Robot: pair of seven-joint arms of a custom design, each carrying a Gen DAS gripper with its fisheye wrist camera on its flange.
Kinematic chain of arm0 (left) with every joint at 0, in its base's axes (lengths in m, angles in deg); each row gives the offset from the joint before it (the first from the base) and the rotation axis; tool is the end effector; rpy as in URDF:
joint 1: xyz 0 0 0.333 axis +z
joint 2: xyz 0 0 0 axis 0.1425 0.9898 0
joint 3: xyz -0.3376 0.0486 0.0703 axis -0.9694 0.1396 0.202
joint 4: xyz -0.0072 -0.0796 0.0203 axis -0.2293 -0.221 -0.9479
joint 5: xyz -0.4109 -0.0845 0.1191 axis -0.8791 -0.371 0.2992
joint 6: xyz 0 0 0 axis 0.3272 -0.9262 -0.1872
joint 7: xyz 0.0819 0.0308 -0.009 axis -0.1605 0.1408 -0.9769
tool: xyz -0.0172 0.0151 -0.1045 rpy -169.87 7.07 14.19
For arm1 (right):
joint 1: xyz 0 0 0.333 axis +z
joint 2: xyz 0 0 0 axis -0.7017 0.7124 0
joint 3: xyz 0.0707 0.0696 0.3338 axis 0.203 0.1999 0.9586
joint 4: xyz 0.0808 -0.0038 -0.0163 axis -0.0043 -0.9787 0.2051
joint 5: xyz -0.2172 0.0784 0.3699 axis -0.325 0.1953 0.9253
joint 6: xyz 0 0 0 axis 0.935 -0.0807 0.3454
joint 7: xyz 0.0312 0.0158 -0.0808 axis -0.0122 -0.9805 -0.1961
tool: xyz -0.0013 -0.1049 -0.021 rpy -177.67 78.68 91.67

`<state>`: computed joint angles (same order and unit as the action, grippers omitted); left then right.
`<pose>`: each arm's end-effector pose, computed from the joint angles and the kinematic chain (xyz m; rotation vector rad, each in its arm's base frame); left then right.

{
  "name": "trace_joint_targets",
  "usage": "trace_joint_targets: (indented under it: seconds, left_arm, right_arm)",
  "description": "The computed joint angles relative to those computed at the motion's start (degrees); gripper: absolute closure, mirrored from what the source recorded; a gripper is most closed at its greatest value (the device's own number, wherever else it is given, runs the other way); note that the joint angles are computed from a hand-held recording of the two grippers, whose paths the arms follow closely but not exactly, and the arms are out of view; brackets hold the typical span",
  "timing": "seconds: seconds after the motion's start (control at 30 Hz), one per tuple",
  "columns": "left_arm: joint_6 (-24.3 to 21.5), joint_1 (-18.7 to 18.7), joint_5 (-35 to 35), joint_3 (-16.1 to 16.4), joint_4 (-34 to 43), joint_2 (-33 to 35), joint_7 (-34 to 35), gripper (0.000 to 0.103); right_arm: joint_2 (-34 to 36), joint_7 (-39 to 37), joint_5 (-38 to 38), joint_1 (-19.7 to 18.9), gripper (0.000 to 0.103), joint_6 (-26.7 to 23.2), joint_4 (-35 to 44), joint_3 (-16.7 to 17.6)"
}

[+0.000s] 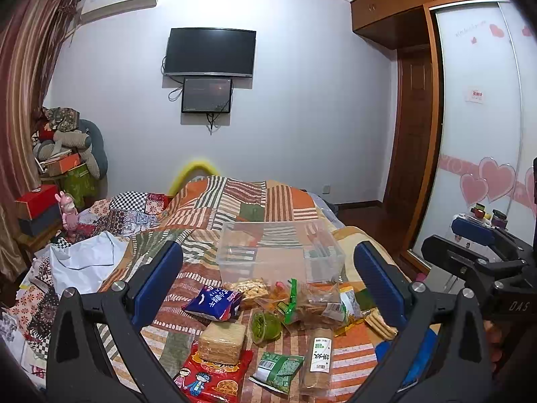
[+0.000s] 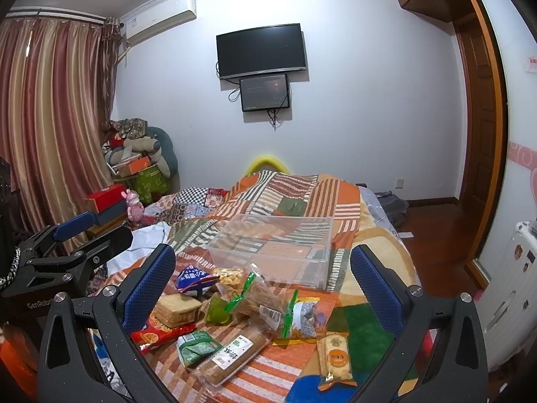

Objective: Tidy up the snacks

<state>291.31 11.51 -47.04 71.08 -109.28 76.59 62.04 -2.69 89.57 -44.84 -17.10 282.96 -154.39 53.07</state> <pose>0.5348 -0.0659 0.4686 -1.3316 1.6108 -1.2566 0.5569 0.2796 0.4336 -1.4982 1.2862 -0.8318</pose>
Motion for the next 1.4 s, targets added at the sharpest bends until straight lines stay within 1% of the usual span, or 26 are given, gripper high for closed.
trace_joint_targets:
  seconds: [0.17, 0.33, 0.8, 1.4]
  left_arm:
    - [0.04, 0.04, 0.13, 0.03, 0.00, -0.05, -0.22, 0.000]
    - [-0.02, 0.07, 0.40, 0.04, 0.04, -0.05, -0.43, 0.000]
    - [-0.03, 0.30, 2.64, 0.31, -0.14, -0.47, -2.16, 0.000]
    - [-0.28, 0.04, 2.38, 0.05, -0.16, -0.65, -1.39, 0.000]
  right_arm:
    - [0.03, 0.10, -0.09, -0.01, 0.000, 0.14, -0.02, -0.03]
    - [-0.09, 1.64, -1.83, -0.58, 0.000, 0.17, -0.45, 0.20]
    - [-0.32, 1.81, -1.97, -0.53, 0.000, -0.09, -0.54, 0.02]
    - [-0.56, 2.43, -2.35, -0.72, 0.000, -0.39, -1.14, 0.01]
